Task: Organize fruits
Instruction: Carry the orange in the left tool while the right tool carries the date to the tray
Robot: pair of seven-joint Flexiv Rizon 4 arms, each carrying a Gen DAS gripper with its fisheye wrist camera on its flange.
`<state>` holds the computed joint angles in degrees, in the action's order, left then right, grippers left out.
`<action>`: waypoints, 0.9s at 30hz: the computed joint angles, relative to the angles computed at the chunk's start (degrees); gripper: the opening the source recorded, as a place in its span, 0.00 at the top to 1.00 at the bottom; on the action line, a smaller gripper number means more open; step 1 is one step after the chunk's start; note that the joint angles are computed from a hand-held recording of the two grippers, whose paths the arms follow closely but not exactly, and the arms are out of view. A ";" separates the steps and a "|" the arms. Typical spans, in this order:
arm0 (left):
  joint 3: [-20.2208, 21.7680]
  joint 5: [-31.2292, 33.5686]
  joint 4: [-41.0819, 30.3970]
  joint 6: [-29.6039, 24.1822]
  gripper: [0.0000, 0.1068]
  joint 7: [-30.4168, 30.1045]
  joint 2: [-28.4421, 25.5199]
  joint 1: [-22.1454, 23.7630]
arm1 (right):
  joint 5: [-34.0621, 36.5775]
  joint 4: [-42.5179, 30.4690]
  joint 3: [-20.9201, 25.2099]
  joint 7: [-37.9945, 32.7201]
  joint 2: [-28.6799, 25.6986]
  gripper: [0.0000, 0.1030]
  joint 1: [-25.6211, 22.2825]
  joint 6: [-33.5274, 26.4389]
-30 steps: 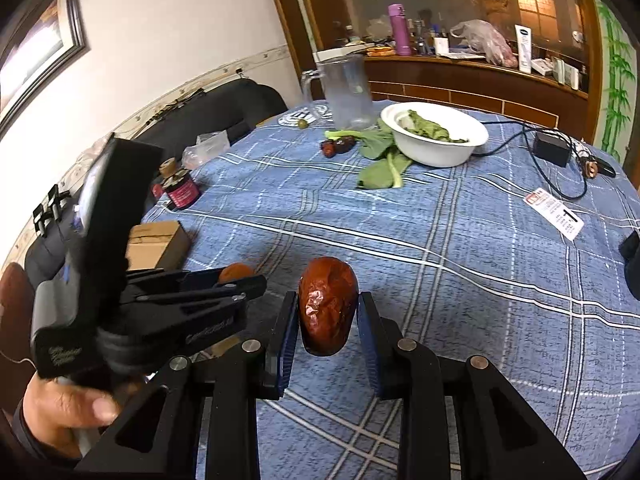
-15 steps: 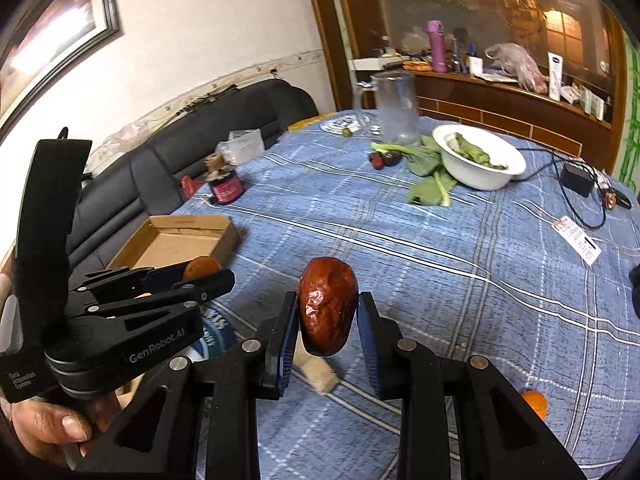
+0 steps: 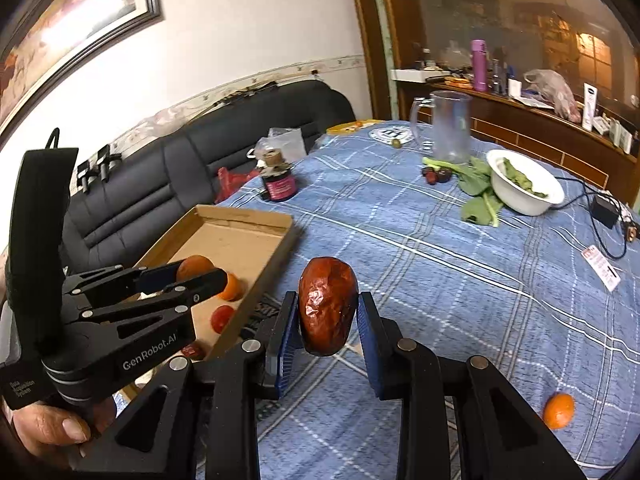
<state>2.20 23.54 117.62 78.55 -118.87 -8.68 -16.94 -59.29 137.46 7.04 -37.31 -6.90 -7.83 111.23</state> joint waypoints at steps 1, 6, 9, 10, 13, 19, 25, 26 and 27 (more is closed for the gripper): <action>0.18 0.08 0.23 0.10 0.72 -0.04 0.21 0.13 | -0.03 -0.11 0.13 -0.04 -0.03 0.71 0.23 -0.15; 0.82 0.70 1.76 0.63 0.72 -0.52 1.65 1.47 | -0.41 -1.00 1.21 0.25 -0.33 0.71 1.15 -1.02; 0.82 0.54 2.69 1.01 0.72 -0.36 2.42 2.62 | -1.33 -1.67 2.12 0.90 -0.64 0.71 1.18 -1.48; 0.82 0.65 2.90 1.08 0.72 -0.49 2.63 2.91 | -1.89 -2.00 2.41 1.32 -0.84 0.71 1.09 -1.63; 0.77 0.75 3.60 1.34 0.72 -0.62 3.29 3.88 | -3.77 -2.95 3.39 2.91 -1.53 0.71 0.55 -1.78; 0.51 -0.94 5.49 2.52 0.72 0.83 4.38 6.09 | -10.74 -5.51 4.74 8.14 -3.10 0.71 -0.57 -1.81; 0.55 -1.55 6.47 2.99 0.72 1.64 5.04 7.76 | -19.86 -8.84 3.29 15.39 -4.89 0.71 0.41 -0.92; 0.53 -2.15 6.76 3.18 0.72 2.10 5.11 8.10 | -22.05 -9.71 2.67 17.29 -5.36 0.71 0.81 -0.60; 0.57 -2.44 6.95 3.31 0.72 2.35 5.16 8.38 | -23.69 -10.34 1.93 18.75 -5.69 0.72 1.31 -0.24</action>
